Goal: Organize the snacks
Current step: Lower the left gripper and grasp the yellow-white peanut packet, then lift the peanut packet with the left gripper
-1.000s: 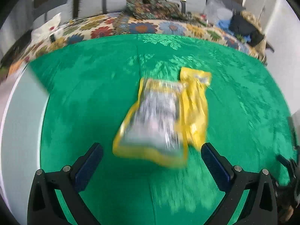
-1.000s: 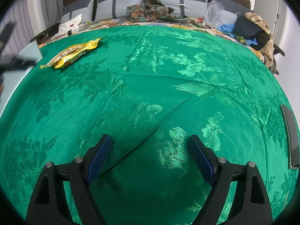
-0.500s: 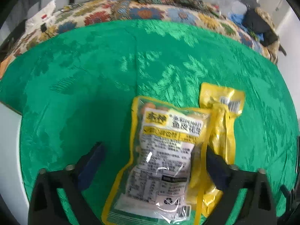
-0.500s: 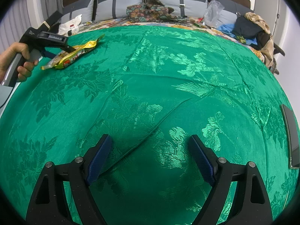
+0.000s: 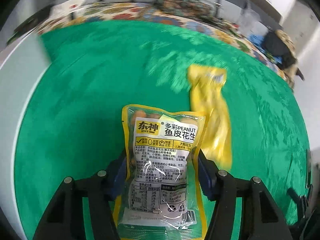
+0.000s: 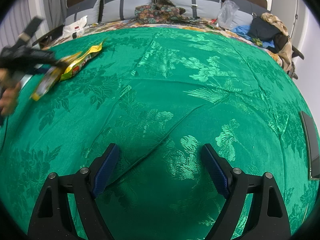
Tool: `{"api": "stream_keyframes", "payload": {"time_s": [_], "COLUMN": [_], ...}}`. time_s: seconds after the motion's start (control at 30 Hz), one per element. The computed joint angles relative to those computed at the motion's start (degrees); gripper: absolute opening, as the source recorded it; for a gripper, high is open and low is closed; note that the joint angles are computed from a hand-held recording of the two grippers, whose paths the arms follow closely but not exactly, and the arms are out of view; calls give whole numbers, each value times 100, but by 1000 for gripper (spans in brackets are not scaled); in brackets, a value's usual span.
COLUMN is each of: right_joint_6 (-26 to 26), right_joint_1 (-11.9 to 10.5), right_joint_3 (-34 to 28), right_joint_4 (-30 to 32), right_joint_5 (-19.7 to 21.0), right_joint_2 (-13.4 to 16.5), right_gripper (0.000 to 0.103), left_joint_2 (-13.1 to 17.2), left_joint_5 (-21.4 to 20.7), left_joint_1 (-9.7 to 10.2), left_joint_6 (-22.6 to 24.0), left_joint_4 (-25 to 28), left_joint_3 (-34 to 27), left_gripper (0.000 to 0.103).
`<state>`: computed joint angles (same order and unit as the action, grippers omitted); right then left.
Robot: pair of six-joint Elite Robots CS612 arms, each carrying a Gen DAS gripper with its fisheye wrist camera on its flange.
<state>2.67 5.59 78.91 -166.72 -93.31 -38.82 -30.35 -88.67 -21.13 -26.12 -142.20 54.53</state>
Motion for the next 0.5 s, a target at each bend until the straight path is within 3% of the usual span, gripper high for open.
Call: {"api": "stream_keyframes", "payload": {"time_s": [0.17, 0.27, 0.37, 0.4, 0.5], "right_joint_6": [0, 0, 1, 2, 2], "right_joint_1": [-1, -1, -1, 0, 0], "right_joint_3": [1, 1, 3, 3, 4], "right_joint_4": [0, -1, -2, -1, -2], "right_joint_5": [0, 2, 5, 4, 5], "right_joint_2": [0, -1, -2, -2, -3], "right_gripper": [87, 87, 87, 87, 87], "left_joint_2": [-723, -812, -809, -786, -723], "left_joint_5": [732, 836, 966, 1021, 1265], "left_joint_1": [-92, -82, -84, -83, -111], "left_joint_6": [-568, -626, -345, -251, 92], "left_joint_4": [-597, -760, -1255, -1274, -1302], "left_joint_3": [1433, 1726, 1915, 1906, 1865], "left_gripper": [61, 67, 77, 83, 89]}}
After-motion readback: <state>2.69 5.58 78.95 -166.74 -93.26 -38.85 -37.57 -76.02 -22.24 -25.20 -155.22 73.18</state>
